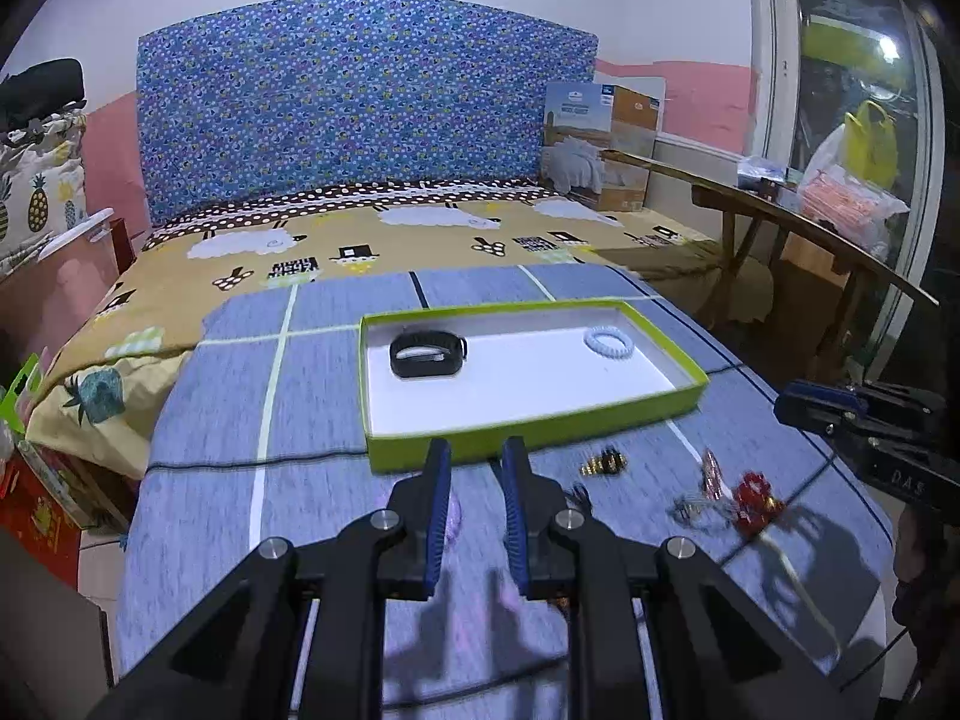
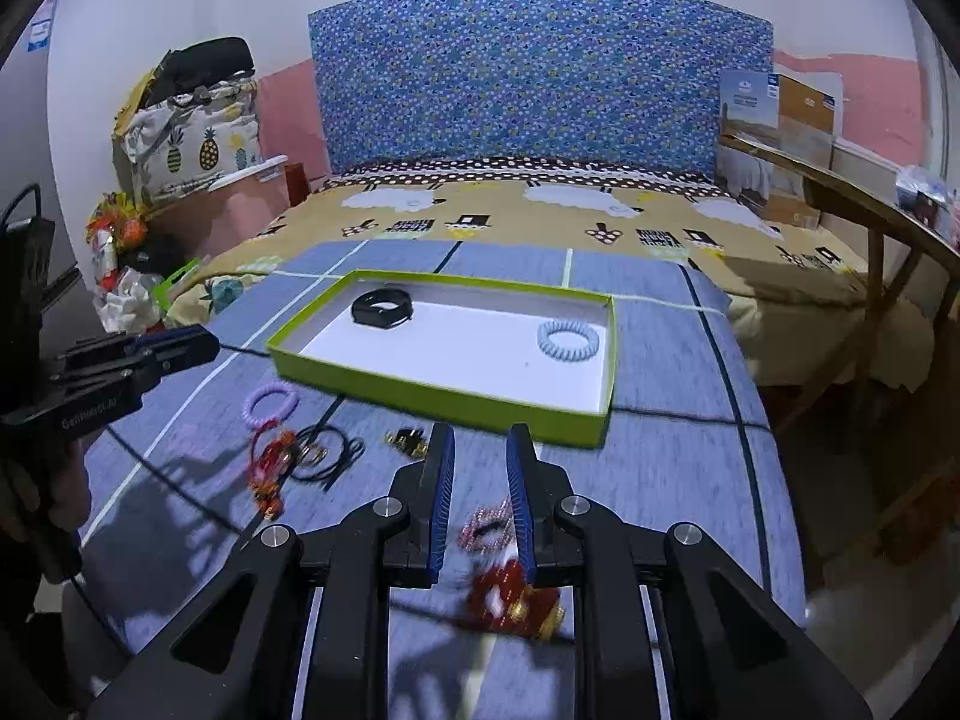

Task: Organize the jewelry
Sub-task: 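Grasp the red bead bracelet with the right tool while the left tool grasps the red tassel charm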

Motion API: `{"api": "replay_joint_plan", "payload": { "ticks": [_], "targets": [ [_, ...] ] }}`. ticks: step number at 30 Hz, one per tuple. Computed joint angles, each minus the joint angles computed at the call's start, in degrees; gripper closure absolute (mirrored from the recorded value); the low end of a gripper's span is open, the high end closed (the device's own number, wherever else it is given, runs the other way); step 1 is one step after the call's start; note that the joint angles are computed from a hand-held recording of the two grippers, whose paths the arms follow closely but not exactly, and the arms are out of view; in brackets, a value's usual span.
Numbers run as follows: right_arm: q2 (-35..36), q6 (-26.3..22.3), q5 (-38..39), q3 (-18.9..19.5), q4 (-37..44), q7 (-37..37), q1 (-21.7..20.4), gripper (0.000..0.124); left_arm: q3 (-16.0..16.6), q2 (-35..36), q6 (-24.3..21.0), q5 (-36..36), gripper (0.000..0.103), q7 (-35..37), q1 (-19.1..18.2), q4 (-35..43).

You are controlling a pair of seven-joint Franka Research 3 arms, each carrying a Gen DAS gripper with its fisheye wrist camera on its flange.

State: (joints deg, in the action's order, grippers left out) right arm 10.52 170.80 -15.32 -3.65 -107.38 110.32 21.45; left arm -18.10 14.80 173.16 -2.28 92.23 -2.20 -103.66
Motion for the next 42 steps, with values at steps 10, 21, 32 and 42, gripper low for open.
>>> {"api": "replay_joint_plan", "payload": {
  "ticks": [10,21,32,42],
  "targets": [
    [-6.2,2.2,-14.4,-0.2,-9.4,15.4,0.4,0.106,-5.3,-5.7,3.5,-10.5,0.084,8.4,3.6,-9.5],
    [-6.5,1.7,-14.4,3.4,-10.7,15.9,-2.8,0.106,-4.8,-6.6,2.8,-20.5,0.077,17.2,1.5,-10.8],
    [-5.3,1.5,-14.2,2.3,-9.9,15.0,-2.1,0.087,-1.8,-4.8,1.6,-16.6,0.068,13.5,-1.1,-9.2],
    [-3.5,-0.9,-10.4,2.0,-8.8,13.0,-2.8,0.087,-0.4,-0.8,-2.5,-9.6,0.061,5.3,-1.6,-4.7]
  ]
}}
